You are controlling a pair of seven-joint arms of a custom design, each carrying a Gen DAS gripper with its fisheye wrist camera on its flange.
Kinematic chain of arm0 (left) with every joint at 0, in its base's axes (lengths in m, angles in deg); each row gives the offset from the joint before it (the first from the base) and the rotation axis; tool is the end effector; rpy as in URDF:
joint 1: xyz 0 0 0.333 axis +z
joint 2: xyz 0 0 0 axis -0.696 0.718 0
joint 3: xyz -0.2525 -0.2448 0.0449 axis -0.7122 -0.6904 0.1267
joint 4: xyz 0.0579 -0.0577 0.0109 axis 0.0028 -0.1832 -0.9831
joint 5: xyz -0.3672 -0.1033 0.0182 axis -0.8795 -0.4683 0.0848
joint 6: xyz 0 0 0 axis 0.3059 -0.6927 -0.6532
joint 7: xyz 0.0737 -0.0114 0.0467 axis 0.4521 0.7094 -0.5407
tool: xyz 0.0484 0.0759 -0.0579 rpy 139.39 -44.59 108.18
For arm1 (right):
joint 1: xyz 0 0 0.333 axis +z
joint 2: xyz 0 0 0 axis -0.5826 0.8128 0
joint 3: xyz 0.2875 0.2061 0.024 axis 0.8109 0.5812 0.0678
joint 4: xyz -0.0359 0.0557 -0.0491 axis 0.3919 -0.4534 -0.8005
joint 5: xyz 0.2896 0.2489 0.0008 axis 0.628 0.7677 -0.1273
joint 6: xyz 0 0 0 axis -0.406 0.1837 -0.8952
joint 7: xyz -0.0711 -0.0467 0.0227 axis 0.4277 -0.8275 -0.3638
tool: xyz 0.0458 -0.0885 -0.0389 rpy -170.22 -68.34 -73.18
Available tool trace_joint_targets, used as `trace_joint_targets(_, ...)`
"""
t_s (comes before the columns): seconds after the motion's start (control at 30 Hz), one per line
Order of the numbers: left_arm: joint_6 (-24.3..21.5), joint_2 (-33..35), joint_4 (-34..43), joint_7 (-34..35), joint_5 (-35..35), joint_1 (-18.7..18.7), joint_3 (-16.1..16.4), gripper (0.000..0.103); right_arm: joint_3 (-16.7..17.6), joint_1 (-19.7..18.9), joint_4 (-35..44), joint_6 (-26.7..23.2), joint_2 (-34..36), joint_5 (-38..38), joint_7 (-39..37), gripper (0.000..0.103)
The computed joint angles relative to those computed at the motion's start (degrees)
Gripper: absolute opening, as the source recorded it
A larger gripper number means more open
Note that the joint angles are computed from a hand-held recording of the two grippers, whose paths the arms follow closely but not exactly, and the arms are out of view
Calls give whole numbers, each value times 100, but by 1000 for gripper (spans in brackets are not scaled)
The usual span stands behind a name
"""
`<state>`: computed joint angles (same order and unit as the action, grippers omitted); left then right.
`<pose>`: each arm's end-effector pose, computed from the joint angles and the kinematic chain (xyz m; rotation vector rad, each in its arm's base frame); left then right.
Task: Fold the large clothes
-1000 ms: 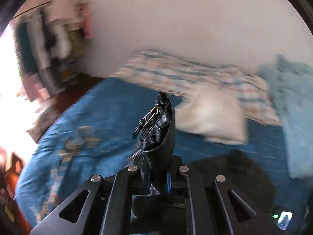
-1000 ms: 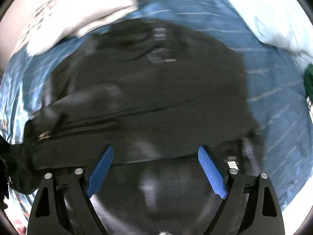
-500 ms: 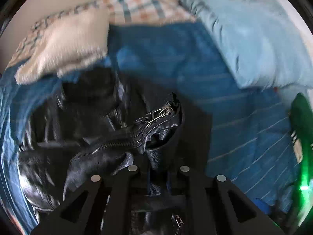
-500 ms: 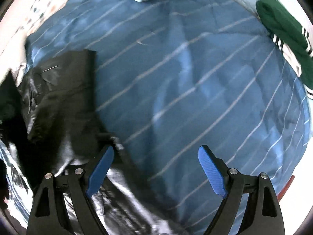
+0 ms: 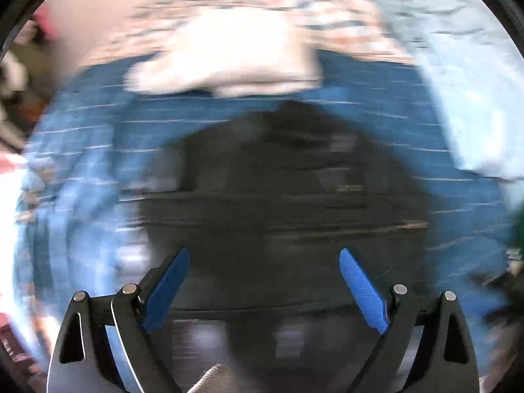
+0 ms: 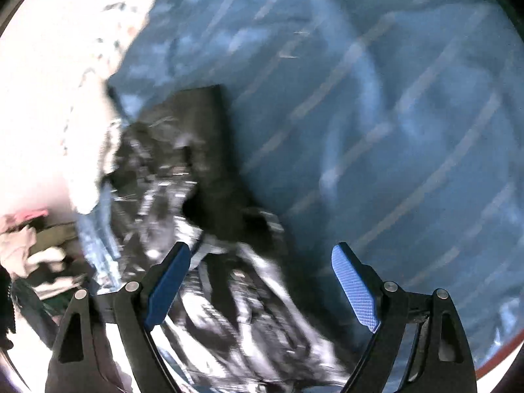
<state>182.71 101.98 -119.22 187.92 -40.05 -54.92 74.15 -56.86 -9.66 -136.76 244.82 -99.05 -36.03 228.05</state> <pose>0.6412 -0.2094 0.4451 -1.4173 2.5211 -0.4545 0.3986 0.1293 0.3992 -0.4454 2.5702 0.2458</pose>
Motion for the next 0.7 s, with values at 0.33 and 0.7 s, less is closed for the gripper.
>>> trace_joint_targets(0.33, -826, 835, 777, -2837, 2283, -155, 1184, 94, -943, 251, 3033, -2552, 2460, 227, -2800, 21)
trace_joint_targets(0.7, -478, 1266, 1201, -2917, 2378, -83, 847, 94, -775, 219, 2294, -1932, 1733, -1961, 5, 6)
